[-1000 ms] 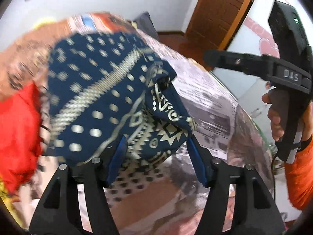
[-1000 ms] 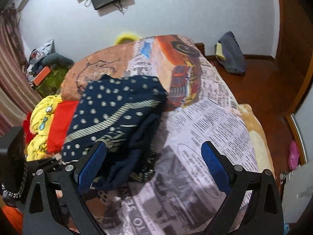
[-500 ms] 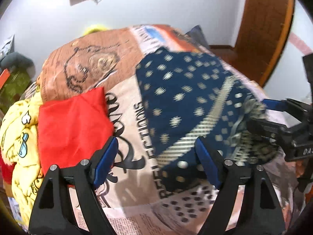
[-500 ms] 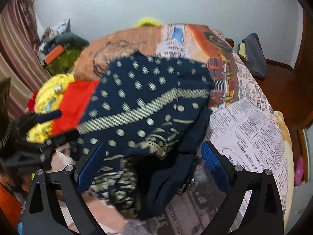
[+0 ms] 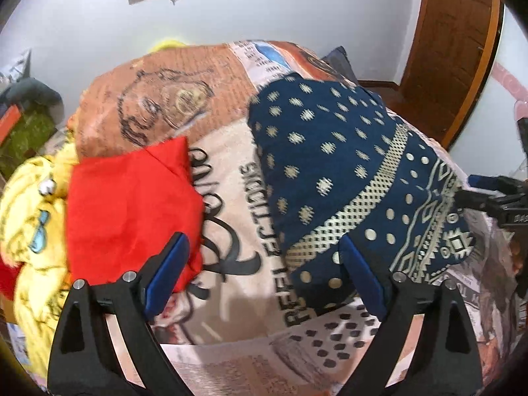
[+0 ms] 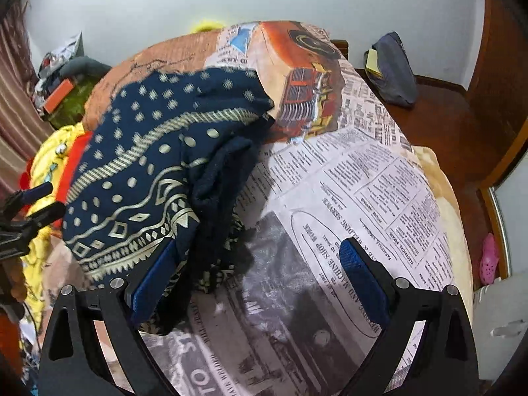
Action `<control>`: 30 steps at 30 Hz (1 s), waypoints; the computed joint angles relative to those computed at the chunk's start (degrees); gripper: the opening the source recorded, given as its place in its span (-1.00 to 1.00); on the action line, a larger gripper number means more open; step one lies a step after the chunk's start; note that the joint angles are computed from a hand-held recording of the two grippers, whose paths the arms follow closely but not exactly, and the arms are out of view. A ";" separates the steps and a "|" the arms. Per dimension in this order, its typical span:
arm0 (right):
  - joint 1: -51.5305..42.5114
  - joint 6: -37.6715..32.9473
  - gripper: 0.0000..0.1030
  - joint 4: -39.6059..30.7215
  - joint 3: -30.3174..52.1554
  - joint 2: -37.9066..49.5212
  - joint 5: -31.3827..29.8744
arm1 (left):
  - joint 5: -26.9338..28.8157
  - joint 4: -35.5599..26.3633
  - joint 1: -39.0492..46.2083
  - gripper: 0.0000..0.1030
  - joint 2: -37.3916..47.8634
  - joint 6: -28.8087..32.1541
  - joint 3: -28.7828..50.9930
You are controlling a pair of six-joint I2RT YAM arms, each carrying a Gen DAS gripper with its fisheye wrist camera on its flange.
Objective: Fold large clothes
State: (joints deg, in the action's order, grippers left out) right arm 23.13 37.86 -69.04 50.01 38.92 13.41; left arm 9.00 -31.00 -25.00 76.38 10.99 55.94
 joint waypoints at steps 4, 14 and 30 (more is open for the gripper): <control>4.41 1.64 0.88 0.84 2.76 1.21 3.22 | -0.32 0.13 0.69 0.79 -0.12 0.56 2.19; -16.68 -8.15 0.88 17.61 -1.84 9.00 -20.35 | 15.02 -7.37 3.32 0.80 18.39 -4.55 19.09; -27.49 -12.04 0.91 31.15 -8.29 20.59 -41.54 | 38.58 -14.79 6.92 0.95 42.13 -11.04 33.55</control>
